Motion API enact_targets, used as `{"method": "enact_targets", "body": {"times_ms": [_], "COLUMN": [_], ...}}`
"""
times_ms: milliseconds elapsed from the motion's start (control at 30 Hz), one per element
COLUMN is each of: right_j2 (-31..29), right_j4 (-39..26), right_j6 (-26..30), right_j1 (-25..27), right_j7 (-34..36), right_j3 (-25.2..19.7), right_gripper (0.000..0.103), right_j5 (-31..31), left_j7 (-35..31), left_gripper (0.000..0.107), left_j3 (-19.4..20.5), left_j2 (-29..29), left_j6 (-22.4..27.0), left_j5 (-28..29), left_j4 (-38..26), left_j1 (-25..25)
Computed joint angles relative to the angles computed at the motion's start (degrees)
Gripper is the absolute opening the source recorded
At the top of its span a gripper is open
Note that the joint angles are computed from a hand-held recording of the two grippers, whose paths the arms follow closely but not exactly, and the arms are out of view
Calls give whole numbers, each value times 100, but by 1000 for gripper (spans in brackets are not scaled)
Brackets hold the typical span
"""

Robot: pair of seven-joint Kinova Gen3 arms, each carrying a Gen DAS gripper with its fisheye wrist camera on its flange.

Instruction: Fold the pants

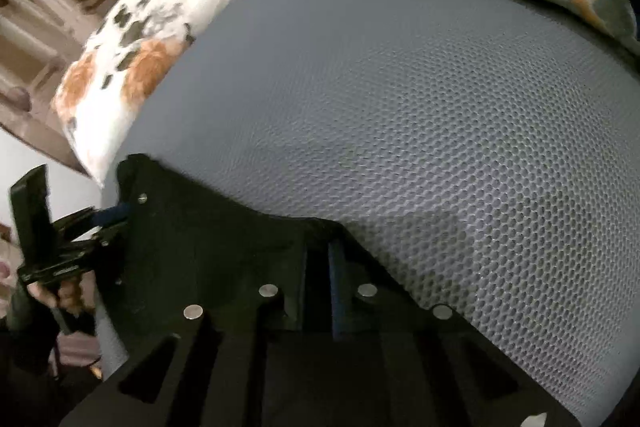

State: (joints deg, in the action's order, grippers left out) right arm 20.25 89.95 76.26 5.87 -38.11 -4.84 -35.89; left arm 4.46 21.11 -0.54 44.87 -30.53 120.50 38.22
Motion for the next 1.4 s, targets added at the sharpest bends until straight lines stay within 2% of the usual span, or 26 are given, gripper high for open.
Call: {"method": "enact_targets", "body": {"times_ms": [100, 167, 300, 333, 433, 533, 667, 800, 933, 1033, 1100, 1233, 1400], "right_j2": [-55, -79, -206, -273, -612, -940, -1414, -1652, -1762, -1681, -1646, -1585, -1449], "right_j4": [238, 261, 298, 330, 543, 767, 1200, 1564, 1833, 1914, 1995, 2114, 2090], "right_j6": [-397, -424, -410, -410, -407, -408, -779, -1188, -1724, -2011, -2183, -2569, -2575], "right_j1": [-79, -85, -10, 70, 411, 652, 718, 780, 796, 849, 917, 912, 1014], "right_j7": [-37, -100, -253, -239, -111, -82, -108, -271, -467, -562, -531, -501, -349], "right_j3": [3, 5, 51, 88, 247, 486, 785, 1022, 1140, 1203, 1217, 1131, 1097], "right_gripper": [7, 9, 25, 30, 33, 35, 35, 35, 35, 34, 33, 32, 33], "right_j5": [0, 0, -94, -154, -513, -579, -179, 284, 683, 756, 694, 630, 391], "left_j7": [-33, -43, -34, -38, 30, 84, -122, -541, -1180, -1606, -1871, -2406, -2631], "left_gripper": [50, 50, 50, 50, 50, 50, 50, 50, 50, 50, 50, 50, 50], "left_j3": [9, -11, -49, -45, 59, 150, 72, -178, -384, -495, -572, -703, -1111], "left_j2": [80, 114, 104, 105, 136, 220, 451, 1037, 1618, 2009, 2285, 2691, 2872], "left_j6": [57, 68, 102, 170, 604, 905, 496, -142, -689, -828, -751, -249, 126], "left_j5": [-58, -89, -64, -66, -268, -614, -964, -1175, -889, -586, -375, 73, 228], "left_j4": [-37, -49, -83, -137, -394, -669, -904, -1297, -1779, -2168, -2491, -3210, -3632], "left_j1": [29, 65, 93, 104, 248, 453, 615, 763, 698, 651, 628, 629, 939]}}
